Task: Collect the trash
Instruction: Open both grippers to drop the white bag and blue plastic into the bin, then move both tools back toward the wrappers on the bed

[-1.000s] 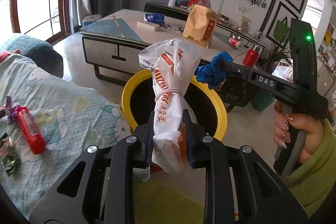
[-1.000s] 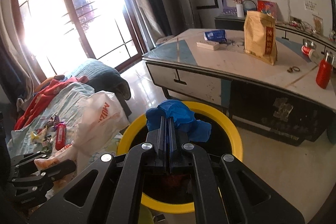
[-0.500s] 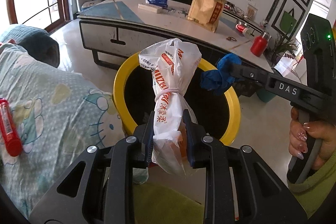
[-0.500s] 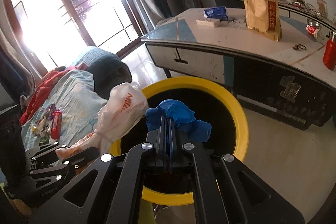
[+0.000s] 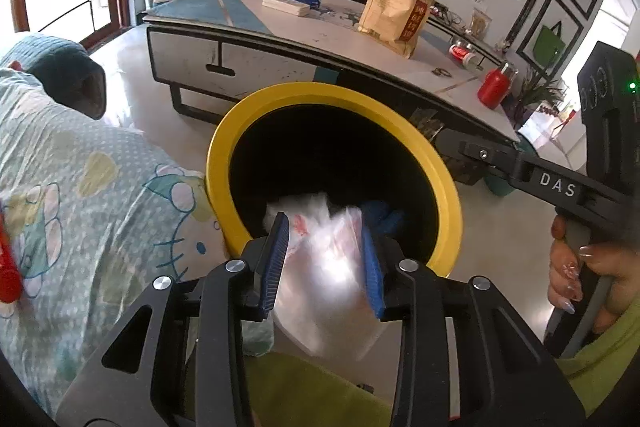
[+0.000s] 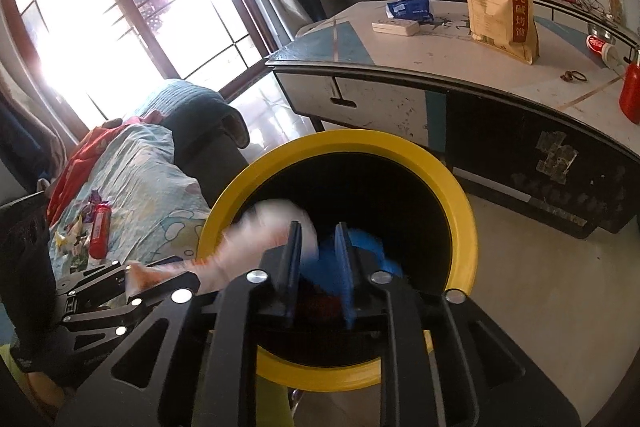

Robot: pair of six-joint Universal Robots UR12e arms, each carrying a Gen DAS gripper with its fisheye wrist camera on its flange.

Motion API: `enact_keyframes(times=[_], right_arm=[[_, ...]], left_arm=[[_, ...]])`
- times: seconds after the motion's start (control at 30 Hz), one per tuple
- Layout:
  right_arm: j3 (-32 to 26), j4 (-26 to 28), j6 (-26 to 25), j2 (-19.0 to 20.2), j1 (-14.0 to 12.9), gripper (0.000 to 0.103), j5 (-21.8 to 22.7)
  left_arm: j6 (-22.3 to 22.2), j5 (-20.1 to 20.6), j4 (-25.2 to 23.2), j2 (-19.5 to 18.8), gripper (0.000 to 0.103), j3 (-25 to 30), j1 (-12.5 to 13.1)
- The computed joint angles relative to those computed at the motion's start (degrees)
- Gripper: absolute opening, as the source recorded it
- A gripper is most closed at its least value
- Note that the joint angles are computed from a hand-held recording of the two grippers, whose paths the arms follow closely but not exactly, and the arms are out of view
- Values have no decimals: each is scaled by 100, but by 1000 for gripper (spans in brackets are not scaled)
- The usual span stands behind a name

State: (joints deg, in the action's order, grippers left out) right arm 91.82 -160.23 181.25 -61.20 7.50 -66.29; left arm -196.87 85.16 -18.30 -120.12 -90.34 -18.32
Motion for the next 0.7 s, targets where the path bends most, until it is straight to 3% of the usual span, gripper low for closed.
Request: enact_keyframes(times=[0.1,0.23,0.3,0.43,0.5,0.7], right_arm=[[10,-48,36,-10,-7,28,-34],[42,-184,90,-41,-2,39,-110],[63,-288,153,-54,5,49,-123],[93,-410,169,-100,26,56,-164],[110,-489,185,-123,35,60,-201],[157,-718,175,-195,89,66,-264]], left_arm=[[-32,27,142,35,44,-49,-8],[-152,90,366,143,53,-182,13],[-245,151,521,186,69,-255,25],[-353,231,730,244,78,-333,35],[-365,257,848,267,92,-368,38],[-440,512,1105,410,92,-545,17]])
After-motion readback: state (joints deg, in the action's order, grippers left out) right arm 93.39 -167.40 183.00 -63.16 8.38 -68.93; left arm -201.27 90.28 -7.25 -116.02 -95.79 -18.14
